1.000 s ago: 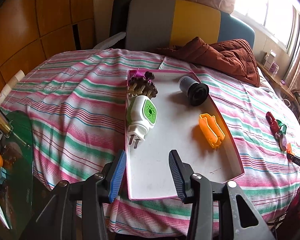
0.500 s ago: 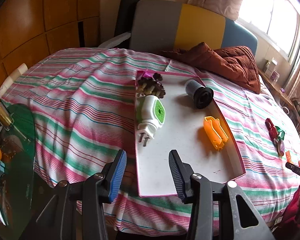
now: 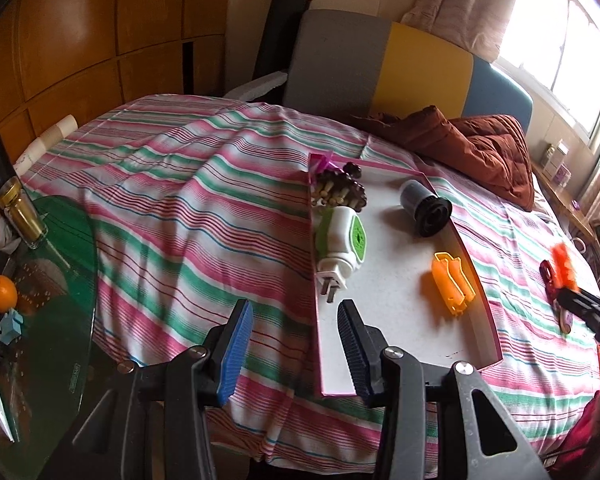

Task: Organize rigid objects
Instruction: 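Carry the orange cube blocks into the tray and open the right tool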

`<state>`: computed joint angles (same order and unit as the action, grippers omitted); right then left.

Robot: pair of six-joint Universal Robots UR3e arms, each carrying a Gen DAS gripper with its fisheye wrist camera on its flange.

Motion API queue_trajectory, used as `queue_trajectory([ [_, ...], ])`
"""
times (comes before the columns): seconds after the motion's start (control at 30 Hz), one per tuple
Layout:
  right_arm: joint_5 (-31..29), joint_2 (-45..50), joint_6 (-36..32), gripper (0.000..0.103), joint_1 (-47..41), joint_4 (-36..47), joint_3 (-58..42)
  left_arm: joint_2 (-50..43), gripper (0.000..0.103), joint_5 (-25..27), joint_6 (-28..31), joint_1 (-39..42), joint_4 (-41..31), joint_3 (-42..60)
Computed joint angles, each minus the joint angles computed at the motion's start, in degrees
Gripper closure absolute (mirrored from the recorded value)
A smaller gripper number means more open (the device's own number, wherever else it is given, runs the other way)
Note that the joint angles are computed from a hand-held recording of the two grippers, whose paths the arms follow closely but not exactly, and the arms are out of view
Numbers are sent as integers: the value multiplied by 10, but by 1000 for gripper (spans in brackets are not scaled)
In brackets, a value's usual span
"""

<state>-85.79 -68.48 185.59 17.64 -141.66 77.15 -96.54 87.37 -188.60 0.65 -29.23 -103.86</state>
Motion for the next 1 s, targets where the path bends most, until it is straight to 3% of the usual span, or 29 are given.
queue_trajectory([
  [0.33,36,273,15,63,96,152,-355,28,59,-8,3,28,3,-29],
  [0.47,34,333,13,63,111,197,-436,33,59,-10,2,36,5,-38],
  [0.67,35,323,13,62,112,185,-411,38,59,-12,3,37,10,-47],
  [0.8,46,294,19,53,106,157,-366,43,59,-9,4,34,14,-47],
  [1.0,37,242,25,49,105,103,-294,54,59,1,9,29,14,-48],
])
